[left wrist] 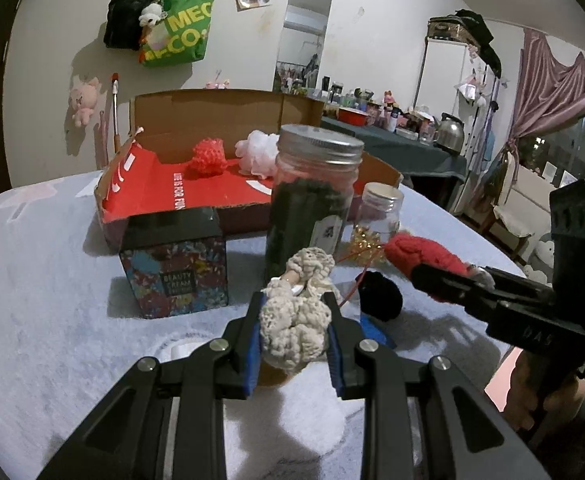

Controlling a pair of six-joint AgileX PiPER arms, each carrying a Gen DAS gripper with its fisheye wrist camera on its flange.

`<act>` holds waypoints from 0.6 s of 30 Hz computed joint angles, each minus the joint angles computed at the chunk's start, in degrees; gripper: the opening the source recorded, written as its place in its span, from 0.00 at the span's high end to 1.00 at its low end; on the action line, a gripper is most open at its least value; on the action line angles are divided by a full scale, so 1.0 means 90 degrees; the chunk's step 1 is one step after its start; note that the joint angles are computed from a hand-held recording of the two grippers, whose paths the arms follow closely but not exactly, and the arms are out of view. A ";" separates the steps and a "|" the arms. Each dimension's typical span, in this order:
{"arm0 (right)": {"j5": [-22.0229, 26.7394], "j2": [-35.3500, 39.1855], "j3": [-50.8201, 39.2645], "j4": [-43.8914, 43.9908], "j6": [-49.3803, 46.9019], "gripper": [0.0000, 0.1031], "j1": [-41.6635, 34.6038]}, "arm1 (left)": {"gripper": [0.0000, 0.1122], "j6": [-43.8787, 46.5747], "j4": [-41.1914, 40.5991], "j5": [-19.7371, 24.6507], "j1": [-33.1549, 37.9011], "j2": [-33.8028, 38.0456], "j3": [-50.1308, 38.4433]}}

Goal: Organize soft objects
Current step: 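Carry the scrunchie and plush into the box and open both grippers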

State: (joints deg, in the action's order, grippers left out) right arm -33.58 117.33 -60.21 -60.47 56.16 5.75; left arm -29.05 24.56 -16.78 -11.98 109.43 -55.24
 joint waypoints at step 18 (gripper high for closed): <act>-0.0406 -0.0130 -0.0169 -0.1482 0.1528 0.64 -0.0803 | 0.74 -0.0478 0.0629 0.0208 0.0664 -0.0638 0.0451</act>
